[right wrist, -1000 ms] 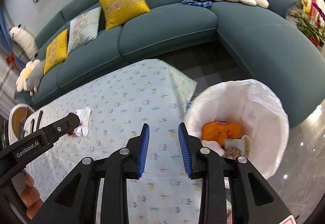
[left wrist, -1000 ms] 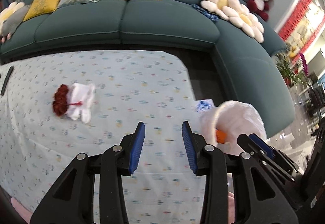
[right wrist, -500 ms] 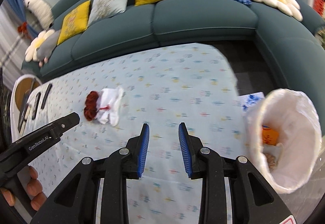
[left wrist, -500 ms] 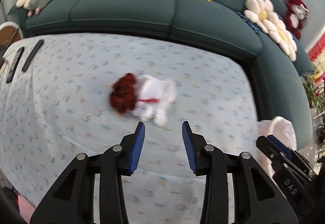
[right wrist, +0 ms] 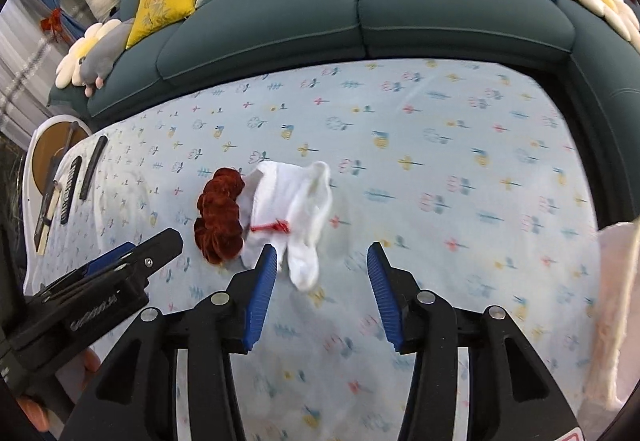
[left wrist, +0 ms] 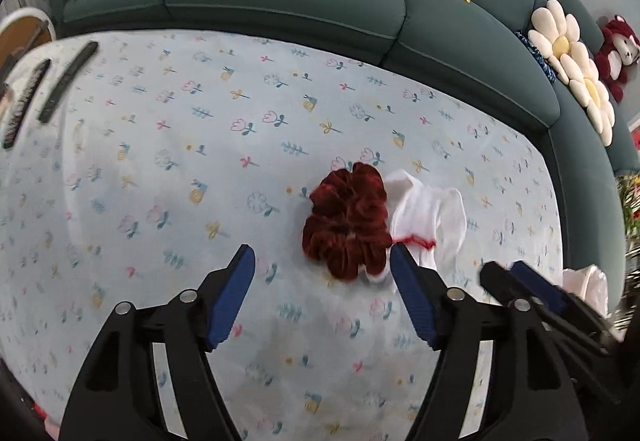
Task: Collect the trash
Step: 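Grasp the dark red scrunchie with the left tool while the right grasps the white sock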
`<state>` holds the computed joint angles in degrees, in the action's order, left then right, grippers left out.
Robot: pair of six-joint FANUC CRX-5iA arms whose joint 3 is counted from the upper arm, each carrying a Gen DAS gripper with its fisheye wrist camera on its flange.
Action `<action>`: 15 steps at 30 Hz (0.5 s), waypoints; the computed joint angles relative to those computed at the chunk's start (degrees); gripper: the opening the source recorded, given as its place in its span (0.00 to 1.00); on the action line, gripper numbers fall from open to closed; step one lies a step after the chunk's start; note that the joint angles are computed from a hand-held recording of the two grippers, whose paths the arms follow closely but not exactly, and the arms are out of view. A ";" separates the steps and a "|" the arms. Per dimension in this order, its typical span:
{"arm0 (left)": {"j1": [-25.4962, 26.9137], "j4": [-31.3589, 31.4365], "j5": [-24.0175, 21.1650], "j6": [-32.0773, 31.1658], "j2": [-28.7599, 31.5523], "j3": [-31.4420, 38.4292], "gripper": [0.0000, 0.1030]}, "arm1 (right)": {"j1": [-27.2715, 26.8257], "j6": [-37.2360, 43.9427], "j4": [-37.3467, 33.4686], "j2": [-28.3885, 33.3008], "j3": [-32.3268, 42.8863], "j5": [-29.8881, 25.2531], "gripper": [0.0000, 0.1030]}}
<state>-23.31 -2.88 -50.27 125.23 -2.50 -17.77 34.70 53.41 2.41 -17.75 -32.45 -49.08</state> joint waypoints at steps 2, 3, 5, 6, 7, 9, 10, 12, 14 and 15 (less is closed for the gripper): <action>1.89 3.61 1.89 -2.54 0.85 -1.06 0.64 | -0.81 0.95 -1.53 3.02 1.40 1.12 0.45; 2.54 5.17 2.73 -3.66 1.28 -1.48 0.64 | -1.06 1.29 -1.95 3.92 1.83 1.39 0.45; 3.45 7.14 3.92 -5.18 2.38 -1.81 0.64 | -1.41 1.70 -2.50 6.12 2.63 2.13 0.45; 3.54 7.28 3.93 -5.47 3.26 -1.43 0.64 | -1.68 2.25 -3.05 7.27 3.11 2.50 0.45; 3.70 7.74 4.14 -5.99 3.84 -1.40 0.64 | -1.84 2.57 -3.42 7.86 3.37 2.64 0.45; 3.80 8.47 4.55 -6.47 4.73 -1.42 0.63 | -2.01 3.20 -4.02 9.15 3.96 2.93 0.45; 3.91 8.93 4.63 -6.80 5.20 -1.50 0.62 | -1.99 3.62 -4.06 9.81 4.19 3.10 0.45; 4.38 10.69 5.28 -8.42 5.71 -2.17 0.56 | -1.94 4.51 -4.47 11.09 4.66 3.23 0.44; 4.54 12.24 5.77 -9.79 6.14 -2.82 0.49 | -2.22 5.89 -5.76 12.18 5.16 3.06 0.37; 4.54 12.92 5.97 -10.59 6.33 -3.09 0.42 | -2.42 7.17 -6.92 12.84 5.52 2.89 0.28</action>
<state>-18.77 10.04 -44.30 114.64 3.83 -20.86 32.28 60.57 -4.51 -4.91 -26.92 -46.20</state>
